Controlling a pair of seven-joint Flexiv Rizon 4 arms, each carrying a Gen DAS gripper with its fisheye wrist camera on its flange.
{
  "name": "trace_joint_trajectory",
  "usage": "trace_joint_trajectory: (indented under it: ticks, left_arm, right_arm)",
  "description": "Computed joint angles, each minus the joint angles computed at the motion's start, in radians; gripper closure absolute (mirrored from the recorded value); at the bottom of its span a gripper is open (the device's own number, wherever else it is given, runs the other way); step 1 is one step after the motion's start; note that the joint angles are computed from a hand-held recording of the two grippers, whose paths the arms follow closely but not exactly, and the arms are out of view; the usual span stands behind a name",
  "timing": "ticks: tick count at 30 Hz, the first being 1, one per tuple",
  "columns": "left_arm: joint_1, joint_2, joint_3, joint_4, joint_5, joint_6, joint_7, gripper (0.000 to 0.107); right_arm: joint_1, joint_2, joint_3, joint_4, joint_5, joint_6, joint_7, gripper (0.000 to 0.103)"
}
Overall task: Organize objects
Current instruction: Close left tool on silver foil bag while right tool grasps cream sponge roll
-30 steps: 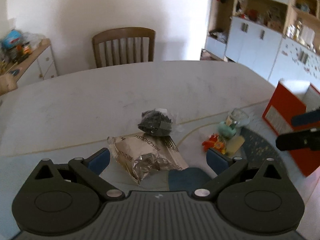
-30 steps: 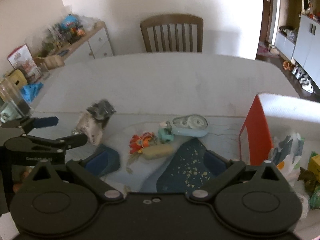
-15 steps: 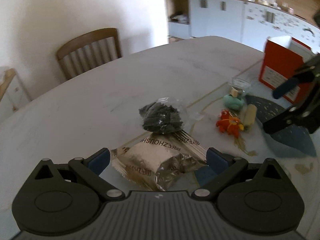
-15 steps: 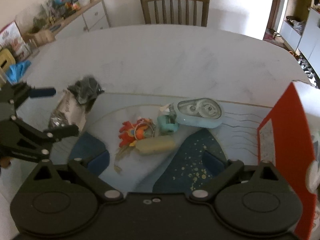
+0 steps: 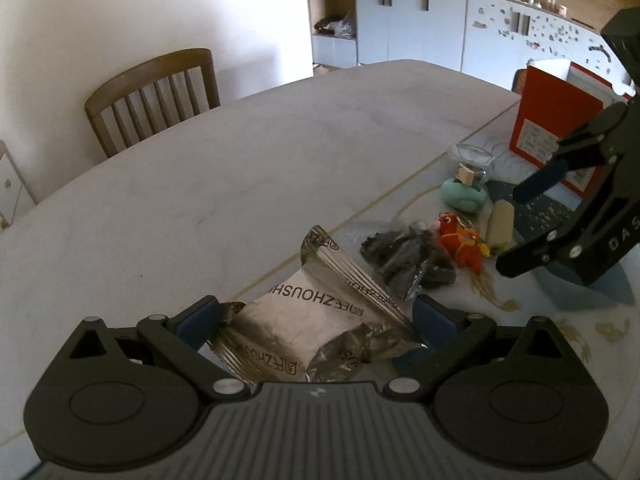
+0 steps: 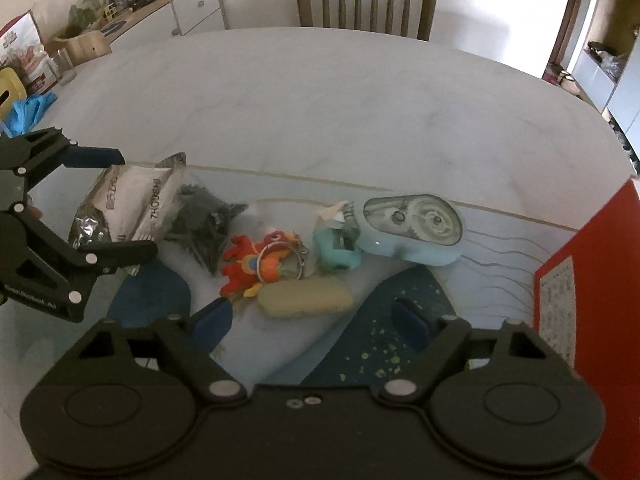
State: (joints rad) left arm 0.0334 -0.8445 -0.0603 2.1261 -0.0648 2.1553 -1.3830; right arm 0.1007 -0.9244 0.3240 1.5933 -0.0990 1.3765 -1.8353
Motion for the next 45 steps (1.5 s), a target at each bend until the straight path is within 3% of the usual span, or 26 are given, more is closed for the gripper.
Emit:
trace_joint_trajectory:
  ticks: [10,14,16,20,28,45]
  left_arm:
    - [-0.059,0.010,0.036,0.034,-0.072,0.035,-0.026,0.013]
    - [-0.089,0.021,0.049,0.050,-0.107,0.037,-0.036,0.021]
    - [-0.105,0.026,0.053,0.061,-0.129,0.041,-0.045,0.030]
    - [-0.168,0.036,0.085,0.080,-0.200,0.050,-0.051,0.036]
    - [-0.255,0.089,0.108,0.141,-0.317,0.022,-0.069,0.037]
    - [-0.614,0.253,0.187,0.205,-0.738,-0.056,-0.016,0.037]
  right_arm:
    - [0.002,-0.004,0.002,0.009,0.000,0.022,0.014,0.037]
    - [0.003,0.001,0.001,0.019,-0.005,0.032,0.010,0.054]
    - [-0.017,0.003,0.023,0.020,-0.002,0.021,0.002,0.053]
    - [-0.014,0.017,0.018,0.046,0.001,0.040,-0.001,0.054]
    - [-0.081,0.066,0.082,0.116,0.023,0.060,-0.033,0.054]
    - [-0.327,0.211,0.301,0.260,0.164,0.065,-0.206,0.054]
